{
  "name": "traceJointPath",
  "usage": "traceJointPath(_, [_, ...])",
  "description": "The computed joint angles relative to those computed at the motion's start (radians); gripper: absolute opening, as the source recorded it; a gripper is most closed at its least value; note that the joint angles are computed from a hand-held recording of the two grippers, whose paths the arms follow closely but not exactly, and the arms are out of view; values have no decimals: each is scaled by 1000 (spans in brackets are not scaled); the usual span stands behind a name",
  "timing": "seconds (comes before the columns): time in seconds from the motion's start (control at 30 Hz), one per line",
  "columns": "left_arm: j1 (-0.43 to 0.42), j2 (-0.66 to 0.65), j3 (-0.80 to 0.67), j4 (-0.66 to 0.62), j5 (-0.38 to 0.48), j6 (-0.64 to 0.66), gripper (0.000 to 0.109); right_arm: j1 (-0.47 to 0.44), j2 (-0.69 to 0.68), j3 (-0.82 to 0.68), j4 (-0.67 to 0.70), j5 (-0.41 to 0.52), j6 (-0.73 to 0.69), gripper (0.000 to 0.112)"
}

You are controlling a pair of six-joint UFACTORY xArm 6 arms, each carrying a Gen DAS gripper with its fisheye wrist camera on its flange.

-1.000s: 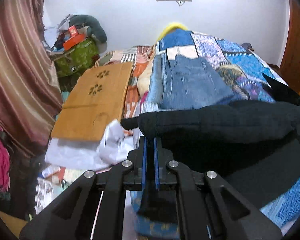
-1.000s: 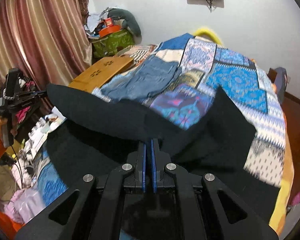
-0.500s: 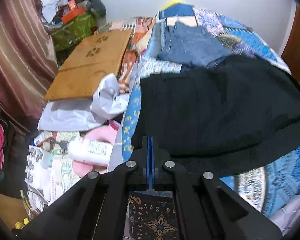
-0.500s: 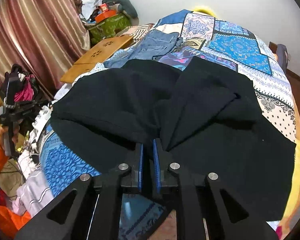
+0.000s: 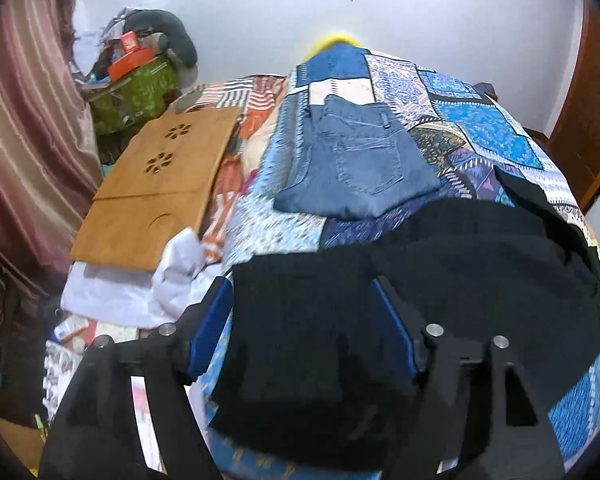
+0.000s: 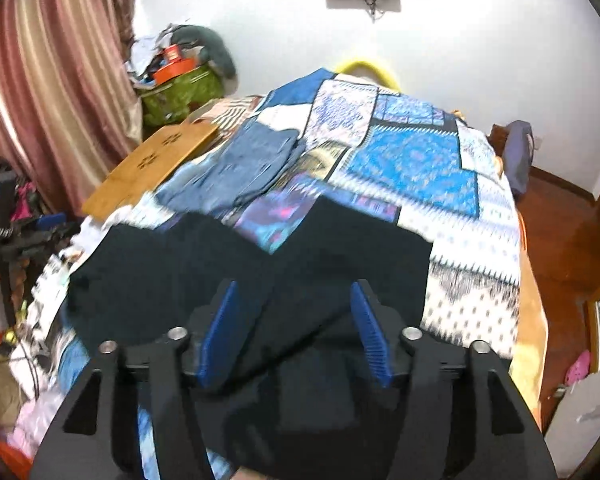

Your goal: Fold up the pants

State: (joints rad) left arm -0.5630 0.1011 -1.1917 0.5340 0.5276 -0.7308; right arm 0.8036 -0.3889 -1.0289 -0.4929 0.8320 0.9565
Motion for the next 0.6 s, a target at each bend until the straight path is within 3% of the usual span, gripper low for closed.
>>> traceJointPath(0.1, [-4,92,-108,-23,12,38,78,-76,75,-48,73,-47,-93,58])
traceJointPath(0.33, [-2,276,-322,-129,32,164,81,-223,307,-174,327,-136,-371,57])
traceJointPath(0.57, [-3,434,-488,-200,87,244,81,-292,548,-371,484,-59,-566,57])
traceJointPath(0.6, [-4,453,-506,-205,98,248,81,-299,575,-394,520,-43,-601,53])
